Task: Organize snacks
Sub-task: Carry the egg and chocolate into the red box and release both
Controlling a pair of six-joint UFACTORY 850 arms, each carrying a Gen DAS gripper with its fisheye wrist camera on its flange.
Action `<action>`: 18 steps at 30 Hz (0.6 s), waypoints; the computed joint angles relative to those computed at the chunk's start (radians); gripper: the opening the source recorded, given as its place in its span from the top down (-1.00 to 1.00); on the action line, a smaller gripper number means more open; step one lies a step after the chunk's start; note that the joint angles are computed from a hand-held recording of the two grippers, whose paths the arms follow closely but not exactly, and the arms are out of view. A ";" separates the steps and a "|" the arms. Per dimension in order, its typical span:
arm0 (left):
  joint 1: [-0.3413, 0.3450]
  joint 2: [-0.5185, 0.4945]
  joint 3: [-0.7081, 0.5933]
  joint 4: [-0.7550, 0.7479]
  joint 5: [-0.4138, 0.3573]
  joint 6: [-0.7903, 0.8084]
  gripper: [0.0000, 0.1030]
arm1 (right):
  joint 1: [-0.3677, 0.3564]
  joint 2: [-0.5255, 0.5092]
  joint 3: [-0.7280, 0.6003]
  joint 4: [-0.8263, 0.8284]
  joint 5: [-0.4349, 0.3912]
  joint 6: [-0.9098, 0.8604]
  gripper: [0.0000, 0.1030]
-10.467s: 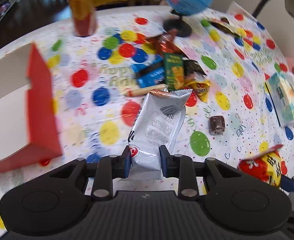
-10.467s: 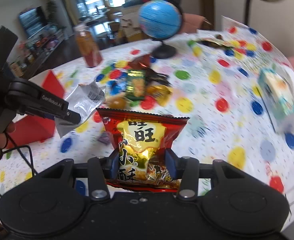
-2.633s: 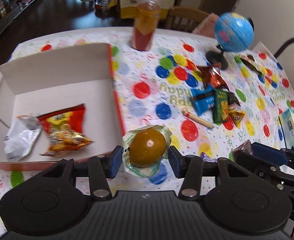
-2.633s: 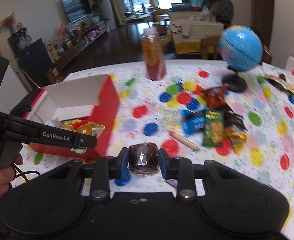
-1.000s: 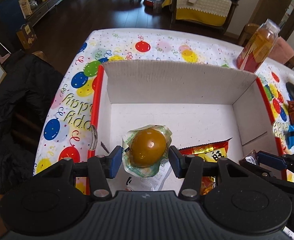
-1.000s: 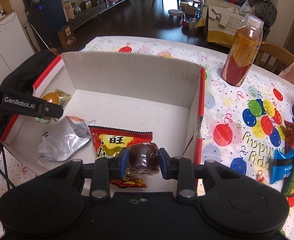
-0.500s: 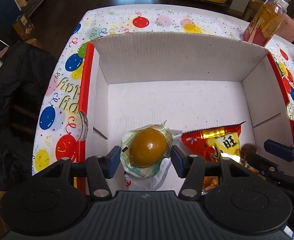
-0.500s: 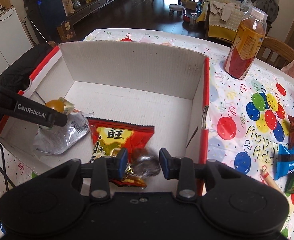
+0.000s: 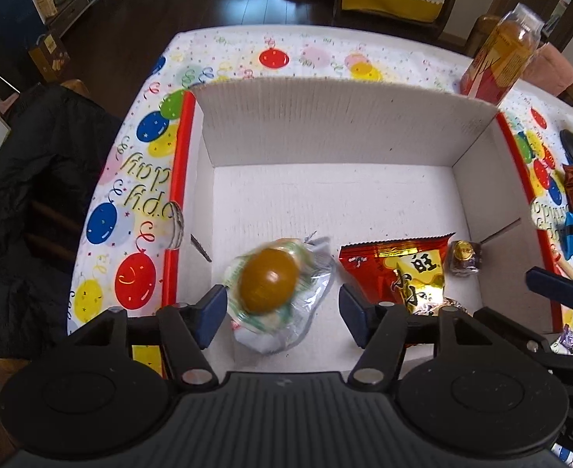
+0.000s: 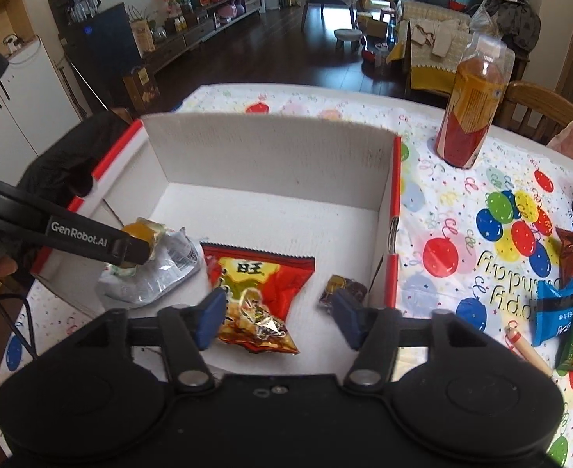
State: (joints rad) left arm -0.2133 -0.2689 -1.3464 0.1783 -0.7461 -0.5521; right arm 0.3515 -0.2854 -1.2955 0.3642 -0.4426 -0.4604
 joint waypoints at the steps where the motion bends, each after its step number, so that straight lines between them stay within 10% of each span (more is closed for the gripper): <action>1: -0.002 0.009 0.006 0.003 0.006 -0.004 -0.23 | -0.002 0.009 0.006 0.020 0.003 -0.017 -0.34; 18: -0.062 0.167 0.108 0.080 0.090 -0.069 -0.35 | -0.044 0.162 0.100 0.240 0.036 -0.168 -0.74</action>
State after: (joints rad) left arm -0.2750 -0.1015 -1.2388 0.2579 -0.6562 -0.6215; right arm 0.3074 -0.1230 -1.1951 0.6047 -0.4070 -0.6283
